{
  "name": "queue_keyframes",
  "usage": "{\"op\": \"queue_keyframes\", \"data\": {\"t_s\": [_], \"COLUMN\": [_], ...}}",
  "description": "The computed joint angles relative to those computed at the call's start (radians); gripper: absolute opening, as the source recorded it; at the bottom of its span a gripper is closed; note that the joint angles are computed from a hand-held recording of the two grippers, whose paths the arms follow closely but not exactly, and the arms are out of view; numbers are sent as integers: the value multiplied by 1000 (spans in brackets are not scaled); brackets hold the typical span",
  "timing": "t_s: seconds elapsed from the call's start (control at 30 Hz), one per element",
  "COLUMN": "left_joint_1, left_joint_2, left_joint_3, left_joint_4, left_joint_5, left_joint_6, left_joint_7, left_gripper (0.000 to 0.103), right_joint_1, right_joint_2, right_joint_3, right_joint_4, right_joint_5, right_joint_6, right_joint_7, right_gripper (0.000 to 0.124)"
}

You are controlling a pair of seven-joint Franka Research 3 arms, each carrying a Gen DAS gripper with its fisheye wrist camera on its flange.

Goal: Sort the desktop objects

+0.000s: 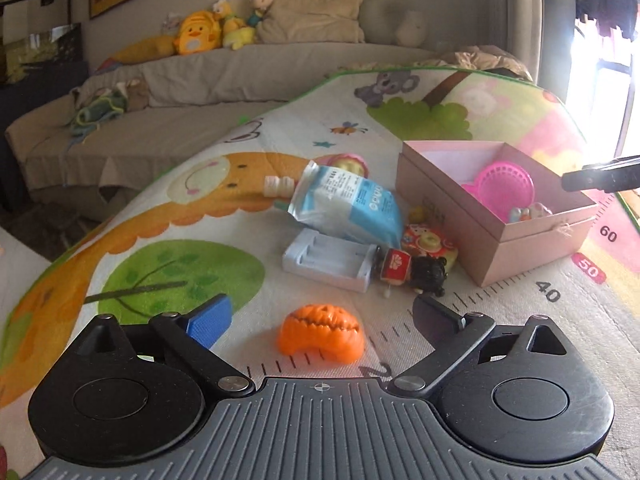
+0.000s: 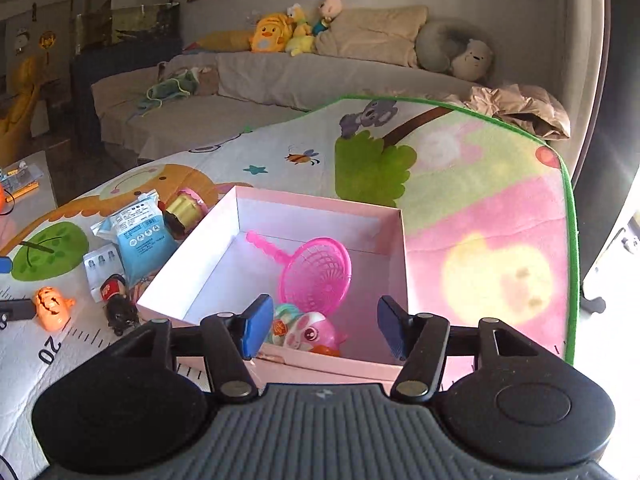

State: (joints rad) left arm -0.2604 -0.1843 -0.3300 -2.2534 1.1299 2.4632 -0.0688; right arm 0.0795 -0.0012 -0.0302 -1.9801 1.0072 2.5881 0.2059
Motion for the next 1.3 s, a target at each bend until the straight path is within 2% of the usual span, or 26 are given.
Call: {"op": "queue_keyframes", "data": {"t_s": [0.1, 0.2, 0.23, 0.27, 0.33, 0.4, 0.47, 0.53, 0.57, 0.63, 0.73, 0.83, 0.93, 0.97, 1.0, 1.03, 1.07, 1.13, 1.2, 1.23, 1.3], "left_joint_1": [-5, -14, -16, -15, -12, -6, -2, 3, 6, 11, 19, 28, 25, 23, 21, 18, 14, 5, -4, -8, -14], "left_joint_2": [5, -6, -14, -24, -44, -66, -88, -105, -112, -119, -113, -67, -10, 3, 13, 20, 26, 37, 43, 46, 48], "left_joint_3": [-9, -17, -15, -12, -11, -11, -10, -11, -14, -18, -6, -2, -1, 0, 0, 1, 2, 3, 5, 6, 8], "left_joint_4": [5, -4, -11, -21, -40, -59, -78, -92, -98, -104, -111, -89, -48, -39, -31, -25, -18, -7, 2, 5, 11], "left_joint_5": [15, 22, 17, 11, -1, -14, -34, -48, -50, -46, -37, -36, -57, -54, -51, -47, -44, -43, -48, -50, -57], "left_joint_6": [-36, -92, -99, -101, -112, -120, -122, -119, -119, -108, -28, 32, 45, 48, 52, 56, 59, 54, 50, 47, 37], "left_joint_7": [22, 32, 28, 19, -9, -39, -58, -61, -61, -59, -34, 9, 43, 41, 37, 34, 33, 42, 59, 65, 75], "left_gripper": [100, 100, 100, 100, 100, 100, 101, 101, 101, 101, 102, 102, 102, 102, 102, 102, 102, 102, 102, 102, 102], "right_joint_1": [20, 78, 101, 120, 153, 198, 247, 258, 253, 242, 207, 169, 128, 116, 104, 96, 91, 90, 94, 84, 52], "right_joint_2": [-27, -86, -99, -103, -96, -81, -44, -2, 11, -7, -93, -170, -200, -199, -198, -196, -189, -154, -88, -50, 24], "right_joint_3": [15, 44, 51, 56, 72, 89, 111, 122, 119, 116, 75, 29, -22, -41, -56, -61, -65, -62, -55, -49, -36], "right_joint_4": [-21, -105, -129, -145, -161, -185, -190, -171, -163, -180, -225, -263, -248, -233, -224, -222, -217, -193, -135, -98, -33], "right_joint_5": [1, 31, 45, 41, -24, 24, 135, 54, -18, -49, -113, -201, -232, -197, -141, -75, -4, 148, 366, 401, 290], "right_joint_6": [-41, 6, 25, 34, 33, 115, 248, 278, 256, 219, 20, -138, -262, -284, -263, -205, -135, 25, 192, 223, 222], "right_joint_7": [0, -135, -185, -201, -170, -261, -411, -331, -253, -231, -208, -170, -136, -138, -143, -150, -159, -197, -286, -266, -69], "right_gripper": [58, 54, 49, 43, 41, 41, 41, 41, 35, 29, 27, 27, 28, 38, 46, 65, 73, 73, 78, 84, 85]}}
